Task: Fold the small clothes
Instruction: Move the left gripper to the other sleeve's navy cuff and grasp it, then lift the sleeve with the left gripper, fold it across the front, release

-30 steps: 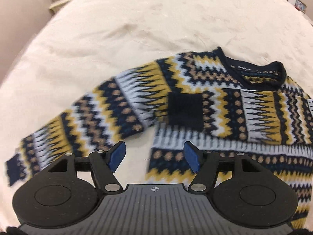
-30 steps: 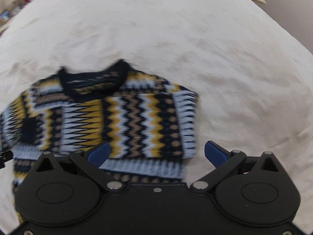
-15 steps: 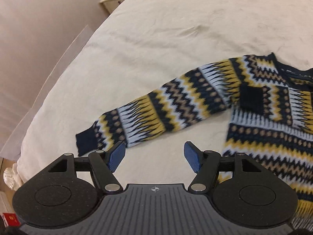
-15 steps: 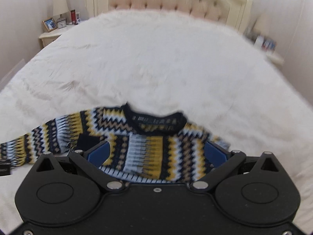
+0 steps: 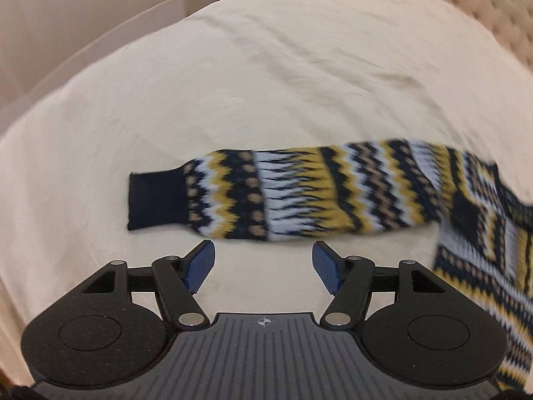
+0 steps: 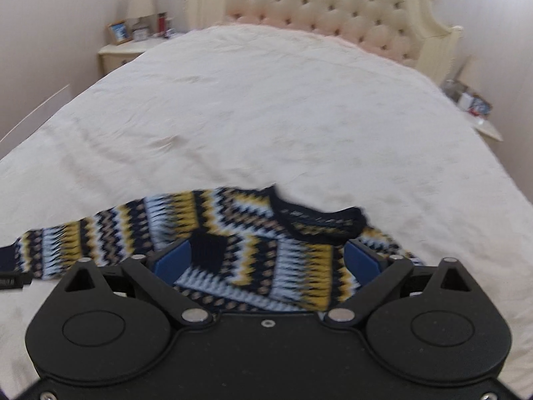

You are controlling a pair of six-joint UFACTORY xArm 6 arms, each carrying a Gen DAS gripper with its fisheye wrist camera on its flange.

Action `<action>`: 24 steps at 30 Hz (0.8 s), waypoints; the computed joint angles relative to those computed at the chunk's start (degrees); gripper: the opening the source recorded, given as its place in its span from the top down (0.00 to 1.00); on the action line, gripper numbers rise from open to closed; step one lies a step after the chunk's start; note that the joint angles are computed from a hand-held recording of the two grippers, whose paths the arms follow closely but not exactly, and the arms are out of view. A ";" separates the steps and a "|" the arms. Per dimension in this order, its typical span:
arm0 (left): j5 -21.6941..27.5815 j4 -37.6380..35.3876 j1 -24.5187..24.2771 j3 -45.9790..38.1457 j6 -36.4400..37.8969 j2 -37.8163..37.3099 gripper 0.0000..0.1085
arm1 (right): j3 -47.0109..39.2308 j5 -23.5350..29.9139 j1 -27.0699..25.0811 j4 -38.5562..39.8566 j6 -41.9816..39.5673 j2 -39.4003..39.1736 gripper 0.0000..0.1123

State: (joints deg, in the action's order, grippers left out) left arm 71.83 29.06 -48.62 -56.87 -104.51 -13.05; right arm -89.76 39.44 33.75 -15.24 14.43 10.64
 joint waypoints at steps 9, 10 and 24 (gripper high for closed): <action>-11.98 -1.33 5.98 19.01 -9.27 -11.06 0.43 | -0.09 3.86 1.94 10.54 -4.40 1.71 0.31; -13.53 -0.73 6.56 20.19 -10.41 -11.36 0.43 | -0.09 4.14 2.03 11.23 -4.42 1.76 0.31; -20.70 8.88 10.84 26.26 -23.32 -13.30 0.94 | -1.03 6.43 1.58 17.11 -8.39 2.68 0.32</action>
State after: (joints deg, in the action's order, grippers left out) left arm 51.13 37.94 -37.78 -30.61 -127.83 -26.34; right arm -90.79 45.87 35.33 1.87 6.03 13.32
